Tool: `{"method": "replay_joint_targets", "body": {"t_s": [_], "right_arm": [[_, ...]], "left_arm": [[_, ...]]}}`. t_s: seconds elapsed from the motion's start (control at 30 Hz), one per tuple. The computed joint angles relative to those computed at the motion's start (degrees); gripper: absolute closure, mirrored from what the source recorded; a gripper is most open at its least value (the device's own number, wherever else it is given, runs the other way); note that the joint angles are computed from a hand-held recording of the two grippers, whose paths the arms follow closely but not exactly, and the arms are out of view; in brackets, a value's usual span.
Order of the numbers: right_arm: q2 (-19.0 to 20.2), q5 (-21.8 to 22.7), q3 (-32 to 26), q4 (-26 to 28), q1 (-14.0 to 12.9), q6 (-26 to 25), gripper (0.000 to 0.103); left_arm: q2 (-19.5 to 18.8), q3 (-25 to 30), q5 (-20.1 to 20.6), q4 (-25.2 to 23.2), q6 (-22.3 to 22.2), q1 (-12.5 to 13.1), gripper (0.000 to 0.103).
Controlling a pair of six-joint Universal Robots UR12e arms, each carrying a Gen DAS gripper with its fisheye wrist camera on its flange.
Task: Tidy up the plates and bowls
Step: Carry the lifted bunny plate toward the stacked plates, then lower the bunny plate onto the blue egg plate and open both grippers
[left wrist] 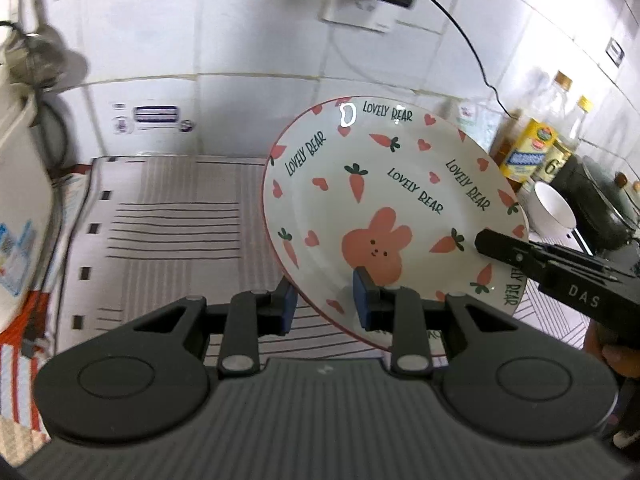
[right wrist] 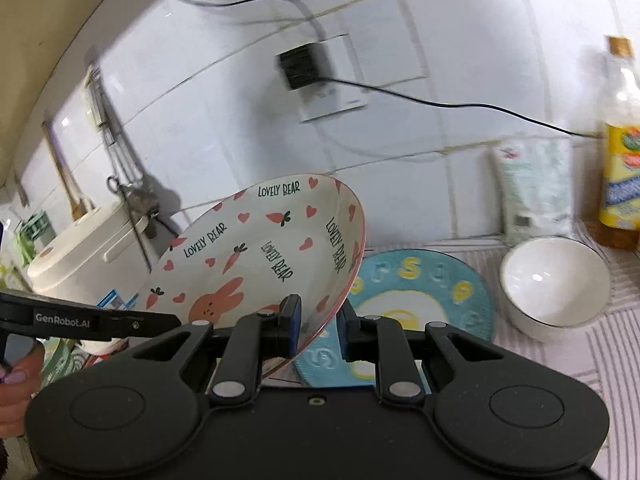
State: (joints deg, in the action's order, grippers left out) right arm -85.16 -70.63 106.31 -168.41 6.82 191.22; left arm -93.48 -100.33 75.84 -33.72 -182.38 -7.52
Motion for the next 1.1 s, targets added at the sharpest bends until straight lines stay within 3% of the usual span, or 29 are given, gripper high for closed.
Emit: {"method": "replay_joint_targets", "body": {"t_s": [0.23,0.57,0.77,1.0,1.1], "right_arm": [[-0.7,-1.2,1.5,1.3,-1.8,-0.5,0.080],[0.6,0.8,1.4,4.4,-3.9,0.9,0.080],[1.7,0.6,0.8,6.2,-3.7,2.1,0.080],[2.4,-0.8,-0.1,7.4,-3.4,4.2,0.080],[2.6,0.0,-0.8,8.6,-3.5,5.9,0.079]], "left_arm": [[-2.8,2.5,0.3,-3.0,0.5,-2.2,0.075],[-6.4,4.6,-2.1,-6.4,-1.9,-2.2,0.075],[-8.0,7.9,1.4,-11.7,-1.7,-3.3,0.075],[-9.3,10.9,2.7,-16.4,-1.9,-3.7,0.075],[-9.8,13.0,5.0,-19.7,-5.2,-4.2,0.075]]}}
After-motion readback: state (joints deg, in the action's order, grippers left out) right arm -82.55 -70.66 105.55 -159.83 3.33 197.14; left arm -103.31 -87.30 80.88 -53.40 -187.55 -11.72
